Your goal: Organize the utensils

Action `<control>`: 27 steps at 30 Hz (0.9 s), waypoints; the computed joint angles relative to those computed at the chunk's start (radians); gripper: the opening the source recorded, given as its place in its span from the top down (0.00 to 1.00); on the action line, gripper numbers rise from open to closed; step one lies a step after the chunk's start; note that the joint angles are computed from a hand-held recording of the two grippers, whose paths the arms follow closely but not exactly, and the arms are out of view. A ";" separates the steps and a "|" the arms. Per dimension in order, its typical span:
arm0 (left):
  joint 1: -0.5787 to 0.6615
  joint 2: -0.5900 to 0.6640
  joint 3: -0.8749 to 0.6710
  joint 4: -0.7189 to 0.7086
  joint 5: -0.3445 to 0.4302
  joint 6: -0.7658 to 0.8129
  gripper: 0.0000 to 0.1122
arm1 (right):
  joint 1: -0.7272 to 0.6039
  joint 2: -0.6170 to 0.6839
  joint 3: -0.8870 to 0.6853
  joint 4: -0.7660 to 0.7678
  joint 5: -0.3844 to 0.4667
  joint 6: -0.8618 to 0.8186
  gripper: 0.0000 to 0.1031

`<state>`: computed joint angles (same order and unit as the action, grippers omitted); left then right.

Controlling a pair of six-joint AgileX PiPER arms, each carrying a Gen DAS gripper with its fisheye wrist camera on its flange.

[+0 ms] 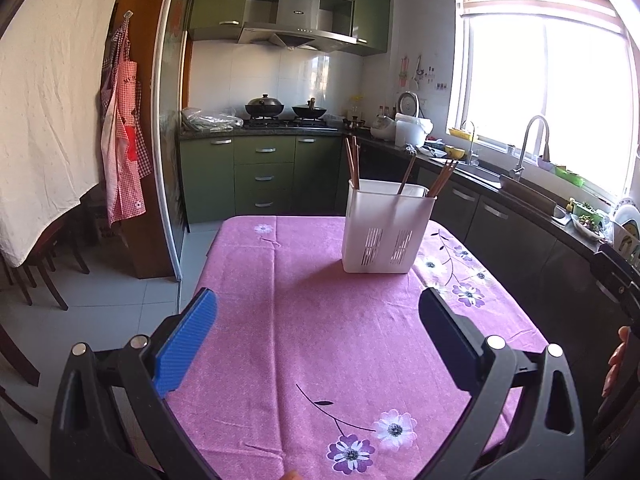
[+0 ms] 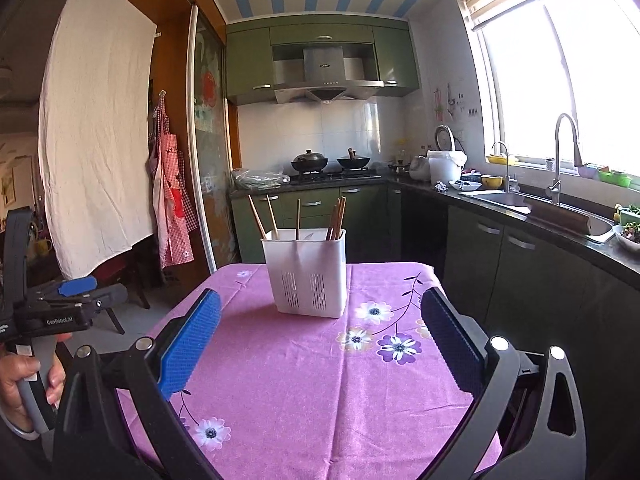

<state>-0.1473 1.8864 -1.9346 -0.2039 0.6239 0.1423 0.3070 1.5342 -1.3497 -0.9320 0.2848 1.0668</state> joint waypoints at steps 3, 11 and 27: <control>-0.001 -0.010 0.012 -0.001 -0.001 0.002 0.14 | 0.012 0.004 -0.004 -0.048 0.023 0.031 0.04; -0.003 -0.019 0.024 0.002 -0.003 0.002 0.14 | 0.021 0.011 -0.008 -0.010 0.032 -0.018 0.04; 0.000 -0.036 0.039 -0.002 -0.009 0.003 0.14 | 0.032 0.027 -0.027 0.047 0.028 -0.083 0.04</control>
